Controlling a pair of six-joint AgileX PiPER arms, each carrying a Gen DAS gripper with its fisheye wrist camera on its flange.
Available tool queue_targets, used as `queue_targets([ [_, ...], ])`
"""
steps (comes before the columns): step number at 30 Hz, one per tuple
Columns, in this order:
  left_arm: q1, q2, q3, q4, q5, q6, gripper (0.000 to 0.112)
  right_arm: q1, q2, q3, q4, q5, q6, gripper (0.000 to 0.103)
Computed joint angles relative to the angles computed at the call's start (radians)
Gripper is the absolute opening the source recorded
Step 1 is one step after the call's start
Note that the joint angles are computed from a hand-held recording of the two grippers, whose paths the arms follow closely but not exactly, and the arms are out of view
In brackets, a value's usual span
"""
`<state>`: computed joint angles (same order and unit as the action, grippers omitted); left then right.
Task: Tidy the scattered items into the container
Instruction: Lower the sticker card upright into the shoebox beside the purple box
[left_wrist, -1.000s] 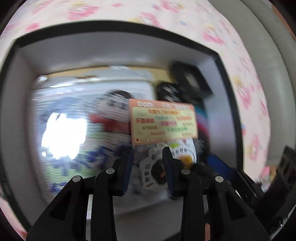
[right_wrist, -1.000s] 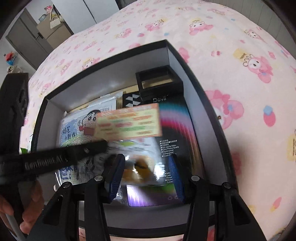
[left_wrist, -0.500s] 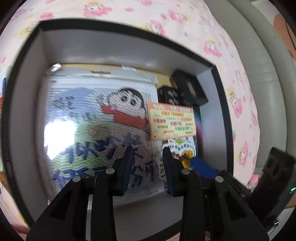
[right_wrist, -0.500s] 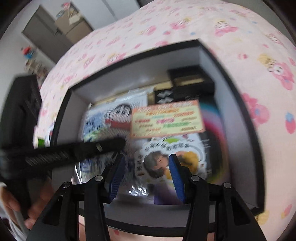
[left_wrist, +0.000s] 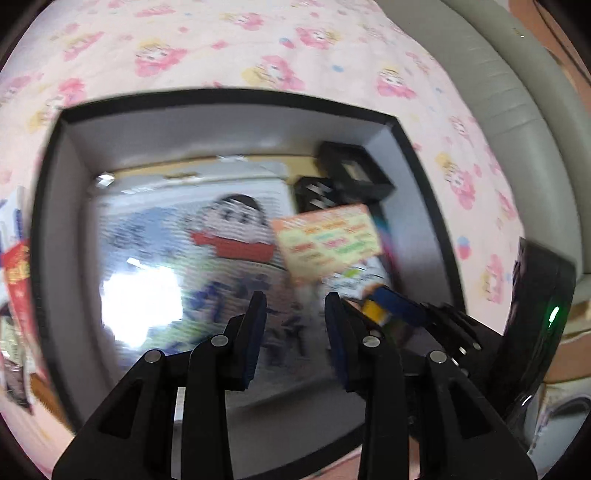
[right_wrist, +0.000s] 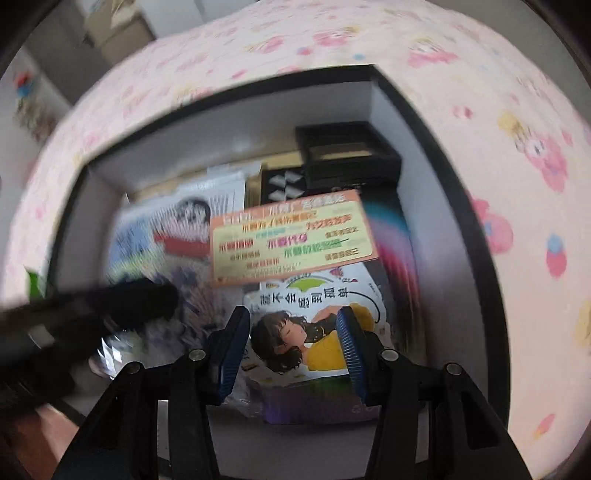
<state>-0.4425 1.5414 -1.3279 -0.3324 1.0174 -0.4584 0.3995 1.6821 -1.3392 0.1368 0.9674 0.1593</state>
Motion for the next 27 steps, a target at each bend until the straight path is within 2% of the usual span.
queue_targets([
  [2, 0.002, 0.011, 0.007, -0.030, -0.035, 0.007, 0.033, -0.018, -0.035, 0.023, 0.004, -0.021, 0.017, 0.044],
  [6, 0.012, 0.059, -0.011, -0.061, -0.066, 0.011, 0.033, -0.082, -0.101, 0.090, 0.120, -0.058, 0.003, 0.044],
  [9, 0.037, 0.100, -0.006, -0.163, -0.076, 0.070, 0.033, -0.044, -0.105, 0.079, -0.001, -0.075, 0.088, 0.043],
  [12, 0.074, 0.138, 0.022, -0.320, -0.088, 0.166, 0.033, -0.059, -0.090, 0.061, 0.013, -0.067, 0.065, 0.043],
  [13, 0.072, 0.149, 0.018, -0.319, -0.084, 0.159, 0.033, -0.066, -0.086, 0.061, 0.042, -0.068, 0.031, 0.043],
  [16, 0.031, 0.134, -0.020, -0.174, -0.056, 0.063, 0.035, -0.115, -0.075, 0.058, 0.163, -0.037, -0.082, 0.042],
  [18, 0.031, 0.115, -0.023, -0.138, -0.039, 0.031, 0.036, -0.129, -0.067, 0.059, 0.196, -0.025, -0.113, 0.043],
  [21, 0.071, 0.086, 0.019, -0.213, -0.040, 0.068, 0.036, -0.077, -0.078, 0.051, 0.076, -0.027, -0.006, 0.043],
  [24, 0.090, 0.091, 0.049, -0.278, -0.047, 0.088, 0.036, -0.075, -0.093, 0.056, 0.062, -0.029, 0.008, 0.043],
  [27, 0.117, 0.126, 0.086, -0.438, -0.050, 0.172, 0.036, -0.055, -0.117, 0.062, 0.004, -0.034, 0.008, 0.043],
])
